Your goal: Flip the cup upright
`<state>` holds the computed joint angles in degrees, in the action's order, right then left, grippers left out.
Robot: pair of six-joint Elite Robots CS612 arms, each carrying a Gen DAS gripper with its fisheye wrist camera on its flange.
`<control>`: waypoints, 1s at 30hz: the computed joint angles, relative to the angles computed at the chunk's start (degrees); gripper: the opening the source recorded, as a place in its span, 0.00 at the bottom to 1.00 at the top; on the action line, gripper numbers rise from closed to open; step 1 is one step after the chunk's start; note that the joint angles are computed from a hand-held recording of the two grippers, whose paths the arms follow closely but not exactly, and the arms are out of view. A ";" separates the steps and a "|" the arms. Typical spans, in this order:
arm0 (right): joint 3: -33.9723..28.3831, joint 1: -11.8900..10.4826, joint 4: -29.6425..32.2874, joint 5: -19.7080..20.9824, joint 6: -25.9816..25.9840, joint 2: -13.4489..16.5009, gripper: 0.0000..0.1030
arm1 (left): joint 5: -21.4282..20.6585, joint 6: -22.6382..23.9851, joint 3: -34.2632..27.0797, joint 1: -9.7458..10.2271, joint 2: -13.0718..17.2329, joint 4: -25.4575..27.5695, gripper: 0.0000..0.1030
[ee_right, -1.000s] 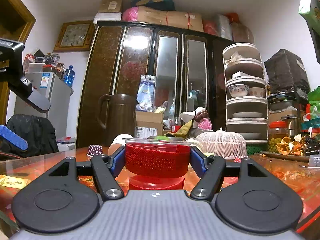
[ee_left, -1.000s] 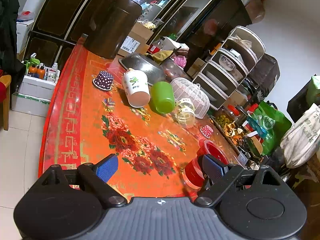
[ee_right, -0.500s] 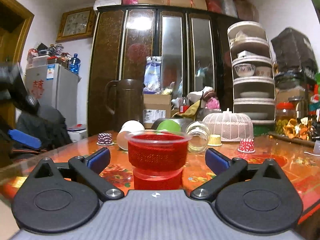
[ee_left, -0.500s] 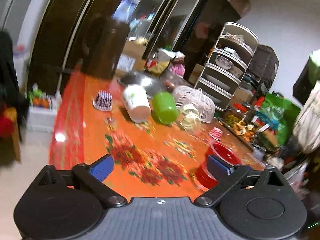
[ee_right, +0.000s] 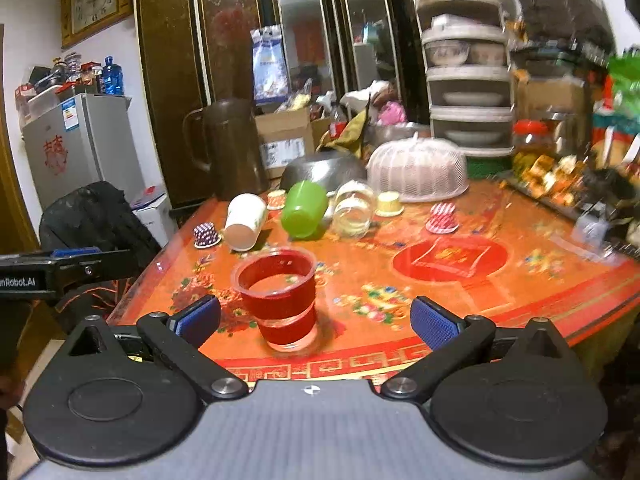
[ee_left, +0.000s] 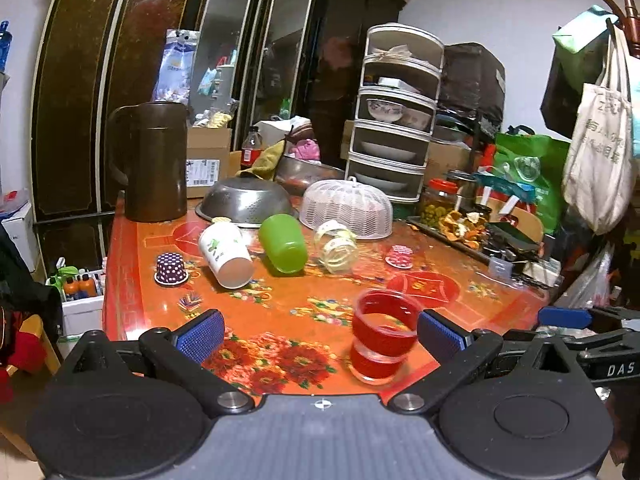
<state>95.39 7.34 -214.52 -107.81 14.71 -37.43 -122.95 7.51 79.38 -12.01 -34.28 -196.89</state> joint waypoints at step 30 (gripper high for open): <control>0.68 -0.73 0.46 4.15 -0.05 -0.80 0.99 | 4.69 3.42 3.51 -1.53 -3.10 4.47 1.00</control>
<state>96.07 6.61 -214.06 -103.66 14.65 -38.23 -118.26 10.93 82.90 -13.55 -37.37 -192.42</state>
